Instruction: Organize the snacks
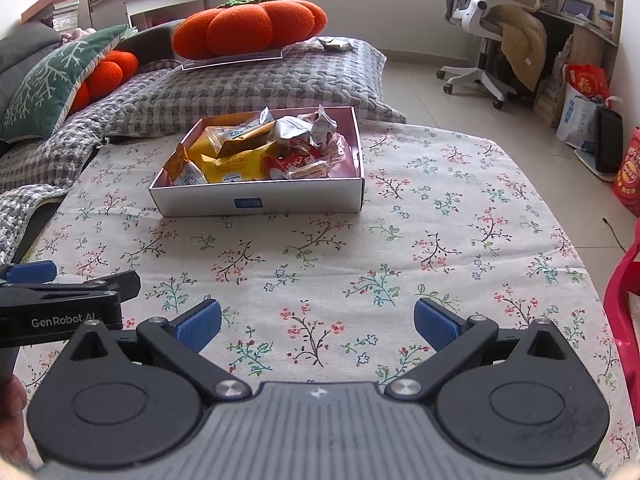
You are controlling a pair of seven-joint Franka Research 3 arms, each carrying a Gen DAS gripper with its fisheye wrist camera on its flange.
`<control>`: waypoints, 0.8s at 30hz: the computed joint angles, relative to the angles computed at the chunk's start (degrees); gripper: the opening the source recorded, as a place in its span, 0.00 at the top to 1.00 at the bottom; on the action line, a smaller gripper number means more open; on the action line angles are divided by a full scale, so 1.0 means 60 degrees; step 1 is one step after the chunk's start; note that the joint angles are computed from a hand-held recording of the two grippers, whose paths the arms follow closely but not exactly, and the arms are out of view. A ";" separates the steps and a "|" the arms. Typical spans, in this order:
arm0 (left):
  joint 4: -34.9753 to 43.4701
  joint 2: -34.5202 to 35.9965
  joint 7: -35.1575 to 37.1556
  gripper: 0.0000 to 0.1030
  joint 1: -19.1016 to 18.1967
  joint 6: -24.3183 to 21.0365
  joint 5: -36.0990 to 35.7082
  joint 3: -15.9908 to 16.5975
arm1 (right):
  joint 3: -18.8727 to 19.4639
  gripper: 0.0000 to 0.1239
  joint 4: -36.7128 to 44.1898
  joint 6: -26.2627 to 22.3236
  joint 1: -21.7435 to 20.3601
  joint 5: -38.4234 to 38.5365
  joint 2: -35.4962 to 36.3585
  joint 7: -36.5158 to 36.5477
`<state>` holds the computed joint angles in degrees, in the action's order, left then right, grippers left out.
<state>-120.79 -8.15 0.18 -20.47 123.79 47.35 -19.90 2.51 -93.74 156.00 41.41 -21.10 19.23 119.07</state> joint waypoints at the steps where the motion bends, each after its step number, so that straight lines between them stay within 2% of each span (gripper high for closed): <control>1: -0.0002 -0.0004 0.0005 0.00 0.0000 0.0001 0.0005 0.0001 | 0.0000 0.17 0.0003 -0.0006 0.0002 0.0000 0.0001 -0.0002; 24: 0.0051 0.0048 0.0012 0.00 -0.0097 -0.0088 0.0305 -0.0039 | -0.0001 0.17 0.0024 -0.0061 0.0012 -0.0013 0.0017 -0.0061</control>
